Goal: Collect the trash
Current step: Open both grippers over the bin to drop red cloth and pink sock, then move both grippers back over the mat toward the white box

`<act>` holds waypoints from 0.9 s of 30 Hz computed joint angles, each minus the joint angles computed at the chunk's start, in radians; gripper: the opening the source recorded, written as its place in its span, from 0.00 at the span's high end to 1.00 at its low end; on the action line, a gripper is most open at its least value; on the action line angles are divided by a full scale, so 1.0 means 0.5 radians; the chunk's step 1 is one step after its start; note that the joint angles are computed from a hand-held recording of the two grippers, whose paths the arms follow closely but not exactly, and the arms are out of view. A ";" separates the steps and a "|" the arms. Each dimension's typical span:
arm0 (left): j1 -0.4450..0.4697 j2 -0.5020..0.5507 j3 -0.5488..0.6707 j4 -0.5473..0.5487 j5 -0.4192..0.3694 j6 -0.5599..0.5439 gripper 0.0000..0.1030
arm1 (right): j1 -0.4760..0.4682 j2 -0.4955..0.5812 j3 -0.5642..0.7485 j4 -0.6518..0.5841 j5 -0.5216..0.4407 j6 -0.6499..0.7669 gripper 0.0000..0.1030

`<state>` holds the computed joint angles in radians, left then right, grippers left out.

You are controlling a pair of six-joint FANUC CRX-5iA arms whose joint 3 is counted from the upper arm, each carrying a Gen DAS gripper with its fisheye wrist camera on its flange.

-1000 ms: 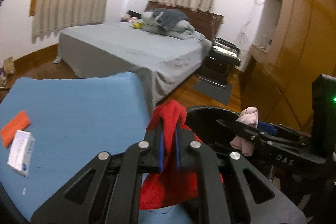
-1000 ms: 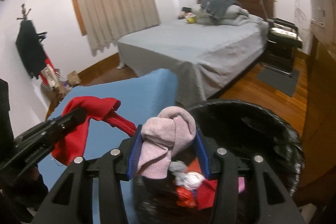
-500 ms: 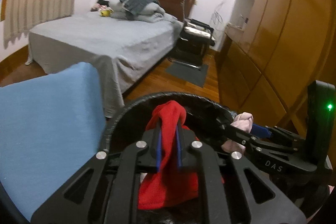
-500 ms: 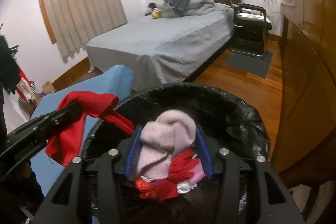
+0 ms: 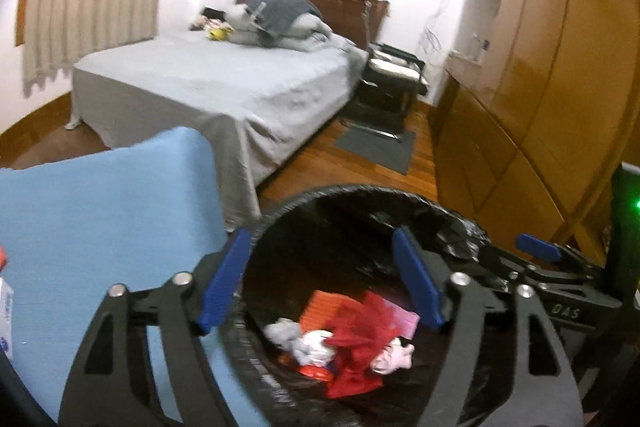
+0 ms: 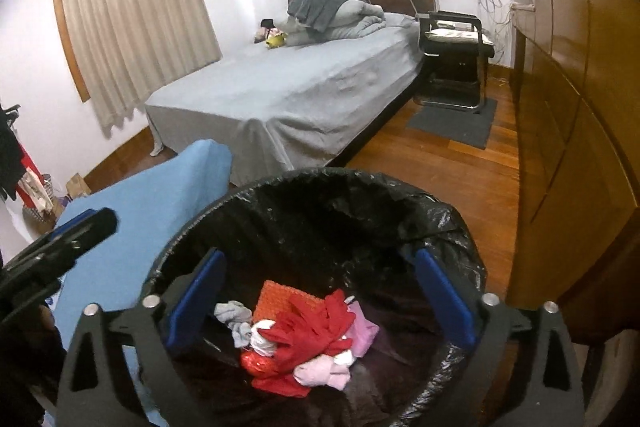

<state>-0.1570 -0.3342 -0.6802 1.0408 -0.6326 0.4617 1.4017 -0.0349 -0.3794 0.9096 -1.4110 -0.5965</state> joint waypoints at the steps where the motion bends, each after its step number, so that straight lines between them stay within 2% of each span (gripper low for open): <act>1: 0.025 -0.012 0.005 -0.008 -0.003 0.009 0.22 | -0.006 0.006 0.010 0.007 0.002 0.005 0.06; 4: 0.132 -0.080 -0.018 -0.019 0.006 0.008 0.17 | -0.015 0.038 0.057 0.027 0.024 0.035 0.06; 14: 0.656 -0.262 -0.070 -0.071 -0.120 -0.038 0.15 | -0.108 0.281 0.341 0.118 0.269 0.285 0.06; 20: 1.022 -0.322 -0.098 -0.051 -0.206 -0.140 0.15 | -0.186 0.522 0.629 0.151 0.479 0.536 0.06; 27: 1.430 -0.293 -0.088 -0.018 -0.285 -0.255 0.15 | -0.226 0.817 1.023 0.111 0.665 0.845 0.06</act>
<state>0.5582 -0.4807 -0.7243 1.0316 -0.7750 0.3345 1.2886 0.3734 0.1320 0.9651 -1.0783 -0.1738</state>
